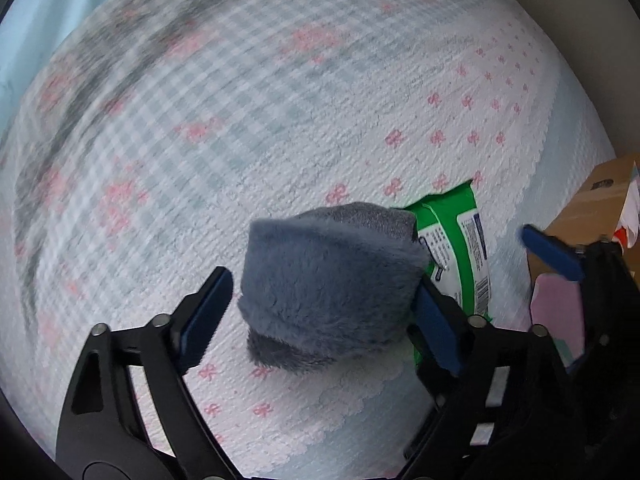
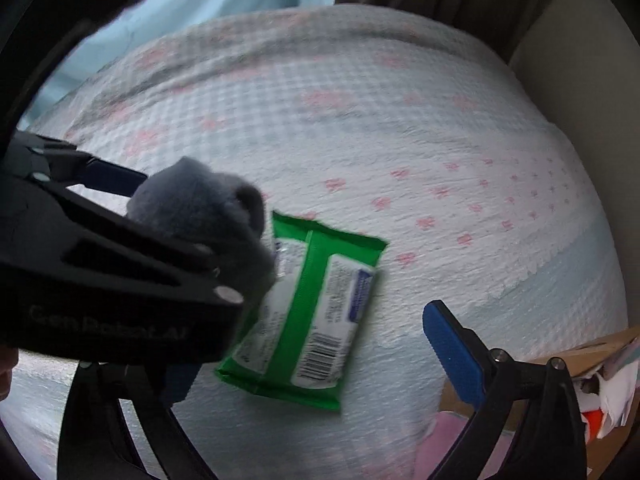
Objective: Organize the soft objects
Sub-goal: 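Grasp the grey fuzzy sock with the left tool while the right tool grasps the green wipes pack, then carry the grey sock and green pack into the box and release both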
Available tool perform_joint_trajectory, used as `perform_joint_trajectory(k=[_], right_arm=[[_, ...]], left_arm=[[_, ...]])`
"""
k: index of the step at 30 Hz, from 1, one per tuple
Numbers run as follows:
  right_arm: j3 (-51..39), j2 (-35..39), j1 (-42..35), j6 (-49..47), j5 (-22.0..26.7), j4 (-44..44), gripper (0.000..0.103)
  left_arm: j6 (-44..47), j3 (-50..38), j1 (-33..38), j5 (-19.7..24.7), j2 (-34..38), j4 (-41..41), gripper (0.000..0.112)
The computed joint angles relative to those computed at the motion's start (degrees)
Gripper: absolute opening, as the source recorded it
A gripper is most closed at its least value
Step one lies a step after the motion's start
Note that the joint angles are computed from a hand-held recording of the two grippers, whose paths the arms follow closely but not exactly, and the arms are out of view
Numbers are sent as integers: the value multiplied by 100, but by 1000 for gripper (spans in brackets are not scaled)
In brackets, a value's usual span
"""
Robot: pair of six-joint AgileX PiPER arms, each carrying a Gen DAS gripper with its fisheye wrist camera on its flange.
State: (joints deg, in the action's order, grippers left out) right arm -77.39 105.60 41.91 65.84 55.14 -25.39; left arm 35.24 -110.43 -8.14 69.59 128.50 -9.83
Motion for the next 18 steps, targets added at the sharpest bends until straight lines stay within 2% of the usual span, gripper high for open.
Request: perform_joint_trajectory(k=[2, 4, 7, 9, 11, 18], right_arm=[[83, 59, -149, -126, -299, 283, 83], [209, 89, -298, -226, -554, 496, 79], [485, 71, -575, -624, -1055, 1037, 64], [556, 21, -603, -684, -1098, 1015, 58], [611, -72, -649, -849, -1160, 1101, 45], [772, -556, -587, -906, -1073, 1110, 38]], left_arm=[[91, 215, 0, -117, -76, 0, 73], [213, 685, 5, -427, -308, -4, 69], [299, 1002, -24, -685, -498, 15, 58], [338, 1117, -35, -752, -600, 5, 49], [331, 1184, -70, -783, -683, -2, 45], [322, 1299, -105, -804, -1114, -107, 40]])
